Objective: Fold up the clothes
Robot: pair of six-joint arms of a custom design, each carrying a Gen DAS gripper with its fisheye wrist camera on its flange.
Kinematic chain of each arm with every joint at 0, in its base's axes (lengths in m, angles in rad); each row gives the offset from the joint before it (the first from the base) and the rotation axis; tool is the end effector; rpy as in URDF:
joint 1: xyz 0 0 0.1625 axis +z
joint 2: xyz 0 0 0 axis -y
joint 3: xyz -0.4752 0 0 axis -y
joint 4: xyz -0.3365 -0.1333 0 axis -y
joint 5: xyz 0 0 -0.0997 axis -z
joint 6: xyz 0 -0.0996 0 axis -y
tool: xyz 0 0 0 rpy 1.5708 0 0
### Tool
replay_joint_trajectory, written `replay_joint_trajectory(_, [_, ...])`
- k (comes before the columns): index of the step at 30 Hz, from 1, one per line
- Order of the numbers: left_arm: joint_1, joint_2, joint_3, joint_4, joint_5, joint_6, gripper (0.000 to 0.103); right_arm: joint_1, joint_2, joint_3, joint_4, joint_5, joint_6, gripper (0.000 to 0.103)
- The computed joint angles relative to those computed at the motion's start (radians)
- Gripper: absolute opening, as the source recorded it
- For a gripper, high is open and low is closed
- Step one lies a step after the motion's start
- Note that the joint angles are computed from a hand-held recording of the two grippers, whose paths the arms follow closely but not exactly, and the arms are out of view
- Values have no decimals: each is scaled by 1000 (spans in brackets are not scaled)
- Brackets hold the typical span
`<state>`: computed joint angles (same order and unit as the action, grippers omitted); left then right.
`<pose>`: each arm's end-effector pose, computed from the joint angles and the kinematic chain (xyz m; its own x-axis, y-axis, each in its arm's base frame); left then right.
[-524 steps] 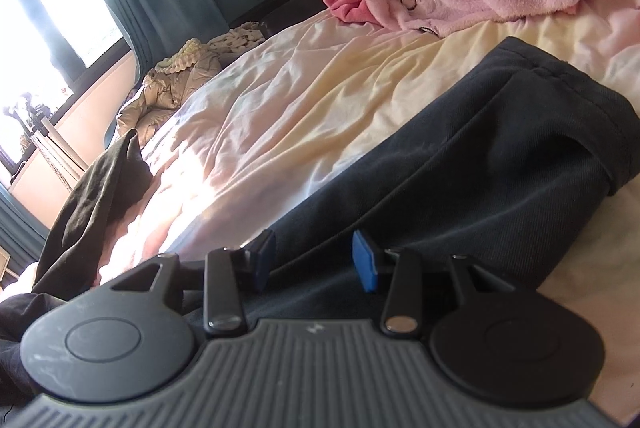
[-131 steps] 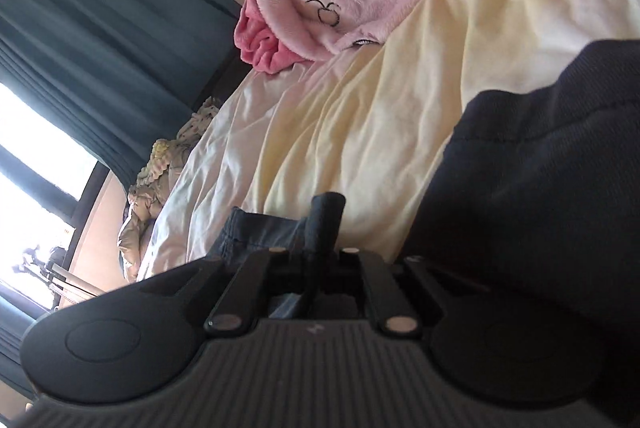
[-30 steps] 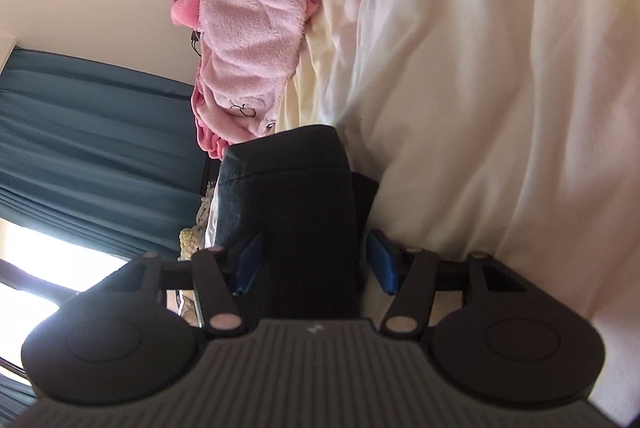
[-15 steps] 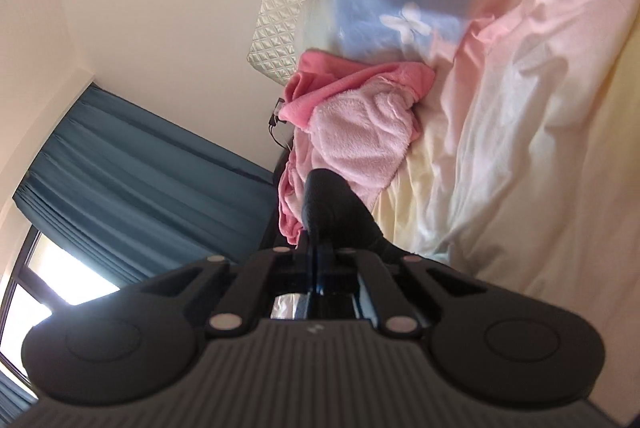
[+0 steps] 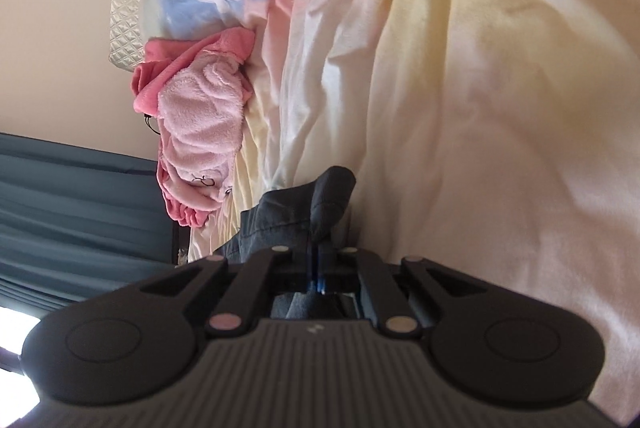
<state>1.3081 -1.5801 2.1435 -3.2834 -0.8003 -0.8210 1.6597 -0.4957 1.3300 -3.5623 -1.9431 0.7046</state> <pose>0.0955 -0.4255 0.5197 -0.6625 -0.5804 0.4735 -0.5555 -0.0435 -0.8304 0.1650 -0.7574 0.1932 -0.7525 0.4491 -0.4817 0.5929 0.1437 -0.7923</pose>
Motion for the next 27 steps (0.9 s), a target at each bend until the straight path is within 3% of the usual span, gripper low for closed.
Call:
replay_joint_trajectory(2, [21, 4, -14, 35, -38, -24, 86, 0, 6, -19, 17, 2, -5, 8])
replay_joint_trajectory(4, [28, 2, -46, 161, -46, -59, 84, -2, 8, -31, 36, 7, -21, 12])
replay_joint_trajectory(5, [7, 3, -58, 232, 4, -79, 76, -3, 8, -35, 44, 15, -29, 19])
replay_joint_trajectory(6, [-29, -1, -55, 262, 75, -100, 75, -5, 8, -39, 52, 22, -37, 22])
replay_joint_trajectory(10, [-106, -5, -19, 236, 250, -124, 80, -1, 17, -62, 68, -6, -78, 22])
replay_joint_trajectory(14, [-142, -25, 68, 67, 297, -198, 80, 4, 32, -94, 86, -36, -113, 22])
replay_joint_trajectory(19, [-174, -43, 100, 109, 411, -346, 83, 12, 48, -124, 88, -68, -153, 22])
replay_joint_trajectory(23, [-92, -21, 47, 93, 257, -238, 81, 13, 56, -138, 85, -67, -169, 21])
replay_joint_trajectory(25, [-46, 9, 20, 19, 150, -142, 79, 13, 61, -142, 75, -67, -156, 20])
replay_joint_trajectory(27, [4, 31, -23, 33, 52, -111, 77, 4, 67, -132, 17, -6, -117, 13])
